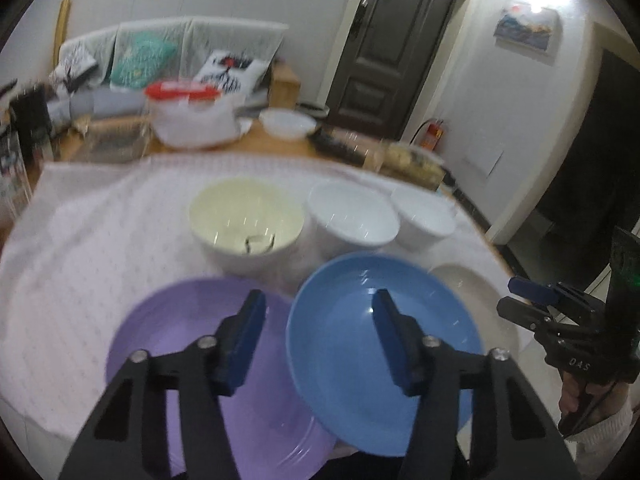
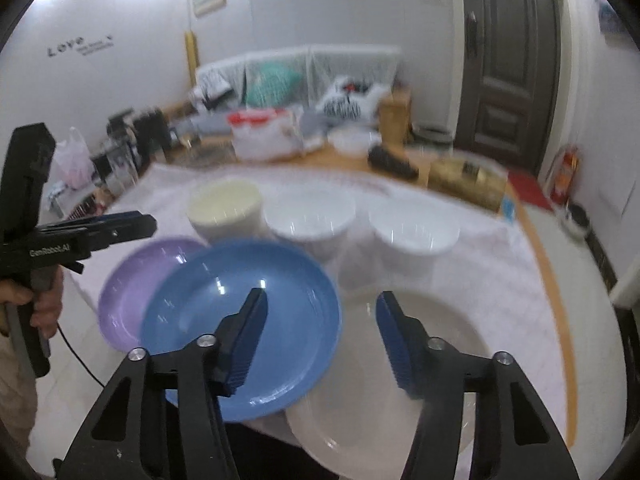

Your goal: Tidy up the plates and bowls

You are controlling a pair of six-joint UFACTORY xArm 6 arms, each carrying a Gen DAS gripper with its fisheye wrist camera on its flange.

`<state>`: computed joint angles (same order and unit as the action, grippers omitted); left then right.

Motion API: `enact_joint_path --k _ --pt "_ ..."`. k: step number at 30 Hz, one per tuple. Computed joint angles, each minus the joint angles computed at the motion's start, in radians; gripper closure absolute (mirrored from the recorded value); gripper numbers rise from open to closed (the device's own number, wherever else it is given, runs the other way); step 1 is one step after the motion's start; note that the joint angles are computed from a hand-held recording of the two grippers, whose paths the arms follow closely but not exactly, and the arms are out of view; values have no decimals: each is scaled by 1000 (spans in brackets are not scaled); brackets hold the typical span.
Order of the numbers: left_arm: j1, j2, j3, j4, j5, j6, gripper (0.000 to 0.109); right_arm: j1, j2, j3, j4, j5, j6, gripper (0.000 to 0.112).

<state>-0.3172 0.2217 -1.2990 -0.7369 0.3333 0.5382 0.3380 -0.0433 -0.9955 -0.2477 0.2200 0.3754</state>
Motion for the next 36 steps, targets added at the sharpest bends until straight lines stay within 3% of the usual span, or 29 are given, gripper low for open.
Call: enact_joint_path --k 9,14,25,36 --pt "7 48 4 92 48 -81 89 6 61 -8 258 63 -178 82" --pt "1 49 18 140 40 -109 97 17 64 -7 323 84 -233 90" --pt "-8 56 11 207 29 -155 100 14 48 9 227 74 -127 95" --pt "-72 100 -80 279 48 -188 100 -52 -37 82 88 60 5 95"
